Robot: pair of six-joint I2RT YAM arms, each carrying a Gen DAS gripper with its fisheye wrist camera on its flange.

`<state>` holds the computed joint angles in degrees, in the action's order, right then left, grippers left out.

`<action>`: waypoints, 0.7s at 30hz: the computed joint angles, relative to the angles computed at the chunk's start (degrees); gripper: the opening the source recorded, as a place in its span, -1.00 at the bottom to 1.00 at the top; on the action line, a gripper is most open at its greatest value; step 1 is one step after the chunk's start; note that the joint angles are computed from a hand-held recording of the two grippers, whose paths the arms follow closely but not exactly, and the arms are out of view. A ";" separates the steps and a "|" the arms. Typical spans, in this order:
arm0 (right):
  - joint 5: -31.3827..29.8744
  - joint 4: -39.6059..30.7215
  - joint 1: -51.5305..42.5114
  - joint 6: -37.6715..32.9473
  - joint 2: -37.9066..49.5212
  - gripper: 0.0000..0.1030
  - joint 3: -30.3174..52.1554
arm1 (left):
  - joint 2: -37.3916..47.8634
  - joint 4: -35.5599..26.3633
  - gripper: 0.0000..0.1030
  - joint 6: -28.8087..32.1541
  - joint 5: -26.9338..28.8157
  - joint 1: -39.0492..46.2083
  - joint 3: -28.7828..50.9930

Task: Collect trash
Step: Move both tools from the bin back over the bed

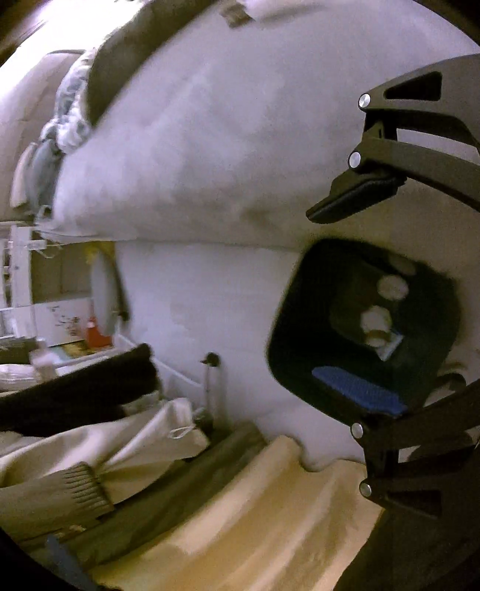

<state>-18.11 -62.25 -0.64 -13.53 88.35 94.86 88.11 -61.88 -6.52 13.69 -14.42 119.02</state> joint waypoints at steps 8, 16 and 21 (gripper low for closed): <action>-6.47 -2.20 -10.26 -6.30 4.00 0.61 9.20 | 6.34 0.56 0.49 -2.67 -4.03 -5.93 5.73; -12.35 -6.16 -19.49 -8.25 11.09 0.67 22.03 | 9.80 5.46 0.80 -3.74 -8.99 -12.09 6.78; -14.31 -8.31 -24.13 -9.21 16.24 0.68 29.88 | 13.81 5.93 0.85 -3.26 -8.89 -14.58 9.86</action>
